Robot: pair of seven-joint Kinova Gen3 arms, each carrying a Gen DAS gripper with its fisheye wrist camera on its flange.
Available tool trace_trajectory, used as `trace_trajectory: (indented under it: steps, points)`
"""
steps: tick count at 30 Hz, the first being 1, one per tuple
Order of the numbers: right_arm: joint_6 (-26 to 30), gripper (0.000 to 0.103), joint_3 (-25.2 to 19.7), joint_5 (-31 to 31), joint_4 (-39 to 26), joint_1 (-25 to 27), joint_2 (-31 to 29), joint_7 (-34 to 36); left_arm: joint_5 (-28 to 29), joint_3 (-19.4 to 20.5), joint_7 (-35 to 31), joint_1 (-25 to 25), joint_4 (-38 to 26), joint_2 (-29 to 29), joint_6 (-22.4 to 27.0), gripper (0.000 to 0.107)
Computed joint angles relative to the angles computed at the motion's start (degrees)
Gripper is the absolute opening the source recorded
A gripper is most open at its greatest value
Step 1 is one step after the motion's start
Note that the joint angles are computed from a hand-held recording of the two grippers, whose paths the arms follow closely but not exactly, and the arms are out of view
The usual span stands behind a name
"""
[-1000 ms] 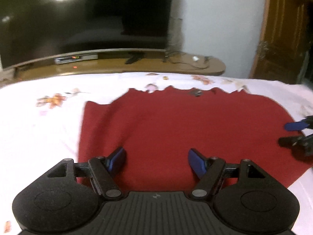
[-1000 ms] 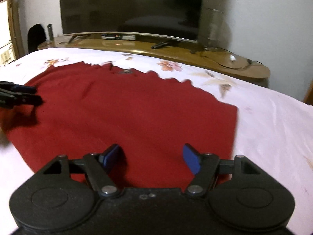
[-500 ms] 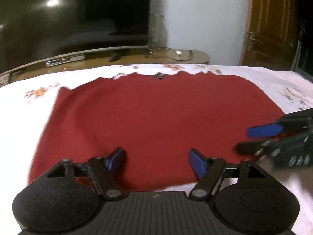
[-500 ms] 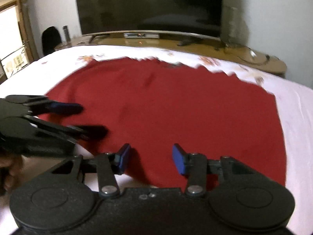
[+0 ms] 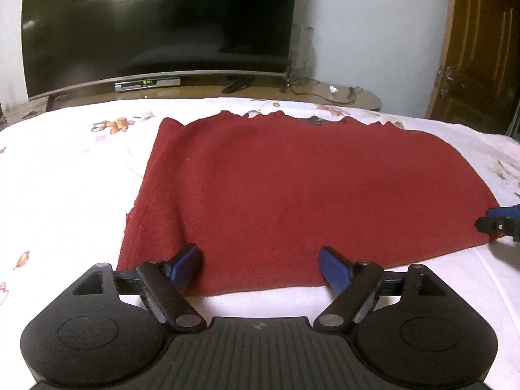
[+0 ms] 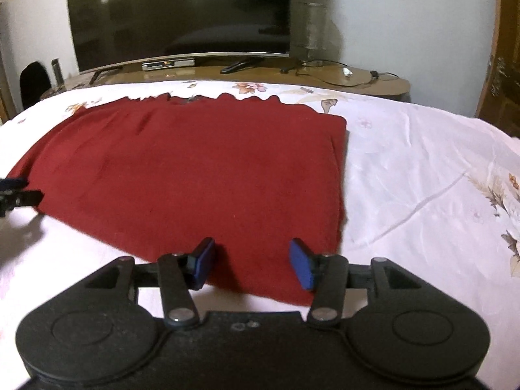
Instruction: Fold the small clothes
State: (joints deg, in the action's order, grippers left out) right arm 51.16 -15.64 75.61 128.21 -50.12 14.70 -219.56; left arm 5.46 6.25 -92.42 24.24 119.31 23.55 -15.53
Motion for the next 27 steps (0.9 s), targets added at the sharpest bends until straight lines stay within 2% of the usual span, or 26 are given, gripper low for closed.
trace_trajectory:
  steps: [6,10,12,22,27]
  points:
    - [0.44,0.050,0.29,-1.73,-1.25,0.38,-0.49,-0.92,3.99,-3.81,-1.57,4.40,-1.02,-0.20,1.62,0.081]
    - [3.56,0.051,0.30,-0.94,-0.99,-1.36,-0.44,-4.35,4.01,-3.16,-1.80,3.85,-0.58,-0.12,0.85,0.081]
    - [1.87,0.051,0.27,-1.97,-1.04,0.11,0.63,-4.21,4.23,-3.23,-2.07,4.00,-0.48,-0.10,0.66,0.081]
    - [2.04,0.054,0.58,-0.81,-0.52,-0.53,1.21,-5.18,4.54,-2.45,-2.55,3.41,0.27,-0.14,-0.41,0.081]
    - [1.44,0.056,0.58,-1.00,-0.57,-0.08,0.91,-4.16,3.62,-1.83,-2.22,2.35,-0.43,-0.88,2.13,0.081]
